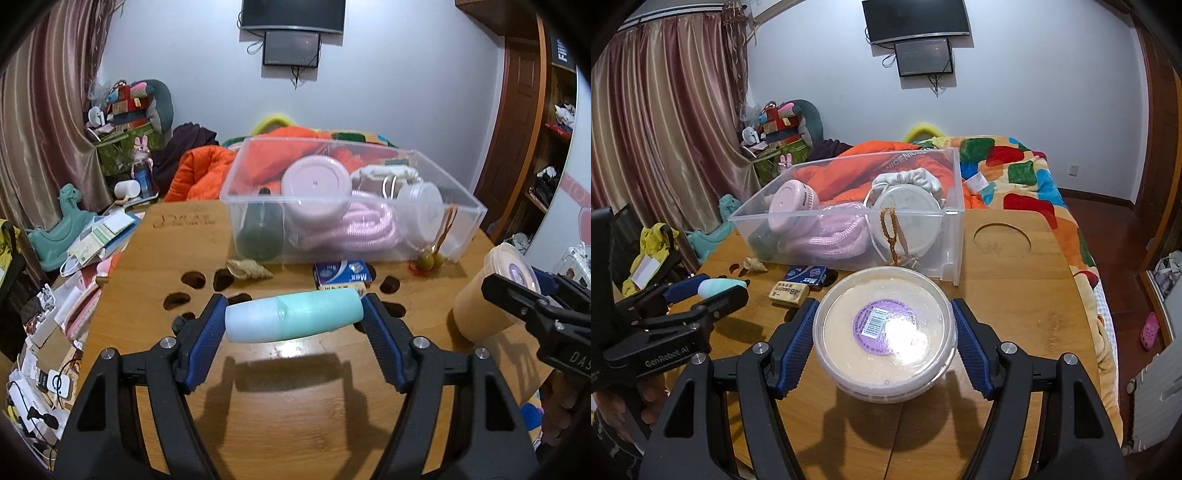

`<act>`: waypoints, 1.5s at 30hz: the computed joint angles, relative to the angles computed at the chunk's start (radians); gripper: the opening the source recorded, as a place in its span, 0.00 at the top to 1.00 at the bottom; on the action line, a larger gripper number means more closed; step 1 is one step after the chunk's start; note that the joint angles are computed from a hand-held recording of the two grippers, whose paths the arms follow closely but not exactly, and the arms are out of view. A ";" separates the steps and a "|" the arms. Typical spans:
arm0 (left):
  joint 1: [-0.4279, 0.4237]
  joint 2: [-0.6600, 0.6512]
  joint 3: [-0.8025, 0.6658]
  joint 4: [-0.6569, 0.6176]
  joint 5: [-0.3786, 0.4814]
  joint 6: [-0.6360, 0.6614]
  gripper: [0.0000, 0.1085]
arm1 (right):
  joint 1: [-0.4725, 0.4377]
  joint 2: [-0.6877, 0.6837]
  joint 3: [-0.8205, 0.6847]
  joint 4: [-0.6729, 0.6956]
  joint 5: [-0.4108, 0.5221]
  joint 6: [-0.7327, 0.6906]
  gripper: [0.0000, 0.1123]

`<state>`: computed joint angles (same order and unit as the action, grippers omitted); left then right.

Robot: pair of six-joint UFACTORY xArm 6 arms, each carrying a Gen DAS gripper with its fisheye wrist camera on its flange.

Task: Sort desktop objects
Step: 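Lift the mint-green bottle with the left tool while the right tool carries the beige jar over the box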

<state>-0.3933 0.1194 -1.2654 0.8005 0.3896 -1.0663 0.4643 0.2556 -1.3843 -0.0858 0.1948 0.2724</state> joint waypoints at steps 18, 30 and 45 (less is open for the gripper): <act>0.033 -0.010 -0.042 -0.032 -0.092 0.071 0.33 | -0.007 -0.009 -0.104 0.034 0.041 -0.099 0.40; 0.088 0.018 -0.112 -0.268 -0.163 0.309 0.33 | -0.008 0.075 -0.272 0.089 0.068 -0.192 0.40; 0.117 0.183 -0.330 -0.498 -0.150 0.570 0.33 | -0.007 0.366 -0.726 0.203 0.217 -0.279 0.40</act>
<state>-0.2765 0.3020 -1.5956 0.3022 0.2400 -0.4960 0.4572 0.6216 -2.1100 0.1169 0.4113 -0.0064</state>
